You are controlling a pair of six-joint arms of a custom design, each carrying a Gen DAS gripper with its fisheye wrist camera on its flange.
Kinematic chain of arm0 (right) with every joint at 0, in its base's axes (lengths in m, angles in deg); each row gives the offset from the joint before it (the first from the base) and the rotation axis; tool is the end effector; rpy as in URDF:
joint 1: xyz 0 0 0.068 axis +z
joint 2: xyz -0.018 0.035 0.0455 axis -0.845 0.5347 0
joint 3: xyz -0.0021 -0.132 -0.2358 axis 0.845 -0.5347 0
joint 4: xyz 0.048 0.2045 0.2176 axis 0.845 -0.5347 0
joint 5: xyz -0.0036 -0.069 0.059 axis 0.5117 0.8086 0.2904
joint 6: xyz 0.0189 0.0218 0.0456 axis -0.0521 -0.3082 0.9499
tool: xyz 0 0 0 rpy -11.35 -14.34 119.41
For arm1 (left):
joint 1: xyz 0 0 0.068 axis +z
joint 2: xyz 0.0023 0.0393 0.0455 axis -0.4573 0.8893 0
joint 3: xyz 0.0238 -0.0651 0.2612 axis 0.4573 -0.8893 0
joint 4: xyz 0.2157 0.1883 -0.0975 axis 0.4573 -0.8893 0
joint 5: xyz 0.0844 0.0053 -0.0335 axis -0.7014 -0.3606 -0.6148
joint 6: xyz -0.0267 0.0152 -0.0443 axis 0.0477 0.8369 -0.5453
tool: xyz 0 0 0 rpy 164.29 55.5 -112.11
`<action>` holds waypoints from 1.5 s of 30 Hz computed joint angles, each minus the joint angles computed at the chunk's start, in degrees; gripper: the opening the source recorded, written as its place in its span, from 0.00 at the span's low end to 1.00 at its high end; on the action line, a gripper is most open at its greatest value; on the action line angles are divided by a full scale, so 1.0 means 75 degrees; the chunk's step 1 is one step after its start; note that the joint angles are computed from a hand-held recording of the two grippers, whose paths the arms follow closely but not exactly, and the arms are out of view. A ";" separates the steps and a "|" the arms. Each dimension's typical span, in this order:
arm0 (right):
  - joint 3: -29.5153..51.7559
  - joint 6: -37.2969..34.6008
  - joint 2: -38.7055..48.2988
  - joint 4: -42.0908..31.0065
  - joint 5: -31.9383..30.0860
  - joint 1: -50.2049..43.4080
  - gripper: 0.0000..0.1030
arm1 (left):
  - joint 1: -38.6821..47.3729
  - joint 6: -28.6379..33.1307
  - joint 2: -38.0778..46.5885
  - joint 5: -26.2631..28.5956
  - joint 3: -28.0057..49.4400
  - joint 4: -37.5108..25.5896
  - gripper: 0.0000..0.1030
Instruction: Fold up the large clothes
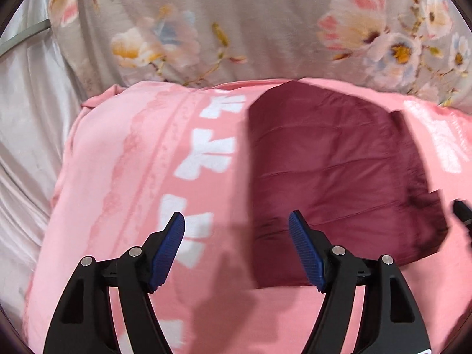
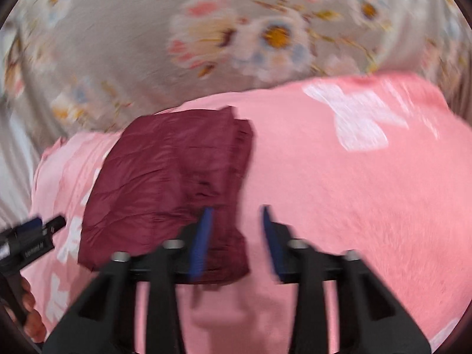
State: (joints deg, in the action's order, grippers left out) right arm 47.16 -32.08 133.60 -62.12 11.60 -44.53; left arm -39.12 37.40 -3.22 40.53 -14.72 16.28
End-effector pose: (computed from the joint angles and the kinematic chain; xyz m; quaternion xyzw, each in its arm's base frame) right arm 0.2332 0.0429 0.1015 0.1755 0.8857 0.0014 0.4298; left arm 0.3177 -0.0633 0.1424 0.1197 0.9226 0.0249 0.3659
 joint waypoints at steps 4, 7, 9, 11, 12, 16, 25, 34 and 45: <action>0.0454 -0.0101 0.1244 0.0404 0.0113 0.0180 0.03 | -0.0589 -0.0555 0.0775 0.0049 0.0365 -0.0102 0.35; 0.0653 -0.0115 0.2133 0.0785 -0.0112 -0.0013 0.03 | -0.0706 -0.0971 0.1817 0.0030 0.0825 -0.0062 0.08; 0.0696 -0.0074 0.2508 0.1013 -0.0392 -0.0176 0.02 | -0.0853 -0.1077 0.2063 -0.0339 0.0691 0.0414 0.02; 0.0784 -0.0091 0.2960 0.1279 -0.0549 -0.0282 0.02 | -0.0998 -0.1065 0.2186 -0.0577 0.0542 0.0815 0.01; 0.0821 -0.0097 0.3148 0.1392 -0.0543 -0.0280 0.01 | -0.1065 -0.1077 0.2271 -0.0679 0.0493 0.0994 0.01; 0.0929 -0.0051 0.3736 0.1844 -0.0307 -0.0098 0.01 | -0.1144 -0.1183 0.2558 -0.0800 0.0436 0.1448 0.01; 0.0957 -0.0162 0.3871 0.2024 -0.0466 -0.0212 0.01 | -0.1447 -0.1296 0.3042 -0.1395 0.0385 0.2210 0.00; 0.1051 -0.0172 0.3885 0.1843 -0.0419 -0.0178 0.01 | -0.1653 -0.1281 0.3163 -0.1845 0.0302 0.2545 0.00; 0.1148 -0.0225 0.3822 0.1531 -0.0009 0.0069 0.01 | -0.1585 -0.1159 0.2817 -0.1665 -0.0019 0.2638 0.00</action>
